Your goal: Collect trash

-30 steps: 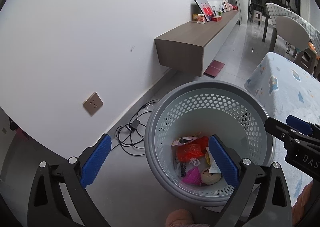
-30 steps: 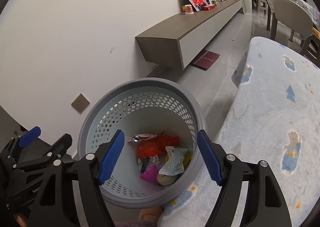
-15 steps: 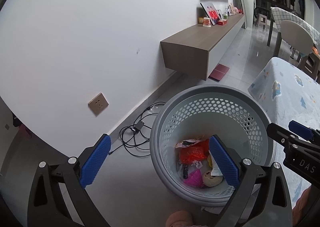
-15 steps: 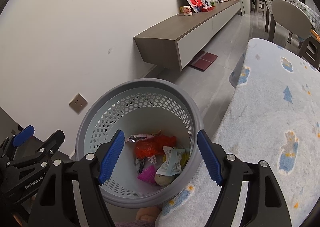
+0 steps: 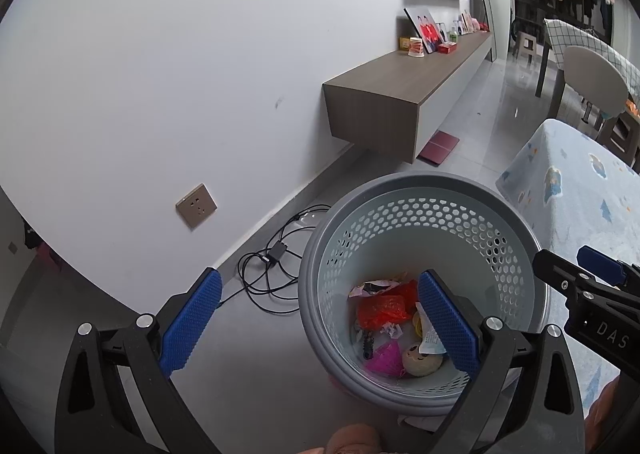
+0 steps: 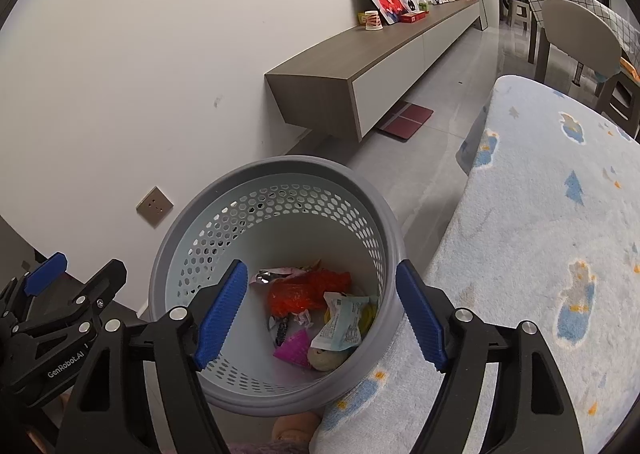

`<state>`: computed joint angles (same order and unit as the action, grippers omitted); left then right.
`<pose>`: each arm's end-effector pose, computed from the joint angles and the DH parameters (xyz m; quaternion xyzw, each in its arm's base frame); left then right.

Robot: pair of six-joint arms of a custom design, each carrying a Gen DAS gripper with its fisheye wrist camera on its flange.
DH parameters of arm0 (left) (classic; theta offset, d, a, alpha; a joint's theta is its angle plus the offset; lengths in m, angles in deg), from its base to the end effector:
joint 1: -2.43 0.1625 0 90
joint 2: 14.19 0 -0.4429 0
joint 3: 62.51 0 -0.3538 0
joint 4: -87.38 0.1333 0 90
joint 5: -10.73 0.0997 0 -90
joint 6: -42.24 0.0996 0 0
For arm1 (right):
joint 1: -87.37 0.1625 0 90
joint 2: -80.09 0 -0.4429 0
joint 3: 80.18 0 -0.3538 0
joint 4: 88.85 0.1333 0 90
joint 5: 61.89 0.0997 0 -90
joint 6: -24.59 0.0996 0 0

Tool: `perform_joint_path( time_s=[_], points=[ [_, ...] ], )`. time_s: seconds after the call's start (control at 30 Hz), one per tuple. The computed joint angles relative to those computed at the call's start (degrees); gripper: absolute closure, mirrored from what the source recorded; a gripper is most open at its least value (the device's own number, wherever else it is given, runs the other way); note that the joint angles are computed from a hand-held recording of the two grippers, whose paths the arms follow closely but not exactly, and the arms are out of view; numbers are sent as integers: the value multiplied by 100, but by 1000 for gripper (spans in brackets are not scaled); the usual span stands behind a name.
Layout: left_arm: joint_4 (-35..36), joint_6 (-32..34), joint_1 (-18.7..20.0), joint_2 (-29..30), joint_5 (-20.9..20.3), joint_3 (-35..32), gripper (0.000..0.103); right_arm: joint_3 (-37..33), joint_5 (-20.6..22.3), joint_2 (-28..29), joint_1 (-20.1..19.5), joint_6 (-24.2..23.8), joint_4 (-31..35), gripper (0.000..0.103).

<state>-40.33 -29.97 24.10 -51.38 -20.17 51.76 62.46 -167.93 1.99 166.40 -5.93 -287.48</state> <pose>-0.3621 -0.3793 -0.0174 0.1383 0.8242 -0.3382 0.4326 0.0312 -0.3948 0.2771 0.1042 -0.9134 0.3018 0.2526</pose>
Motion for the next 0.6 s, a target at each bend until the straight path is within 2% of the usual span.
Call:
perform_joint_path(
  time_s=[0.6],
  points=[
    [-150,88,-11,44,-59,22,6,10,50,-78,-20,11,89,30]
  ],
)
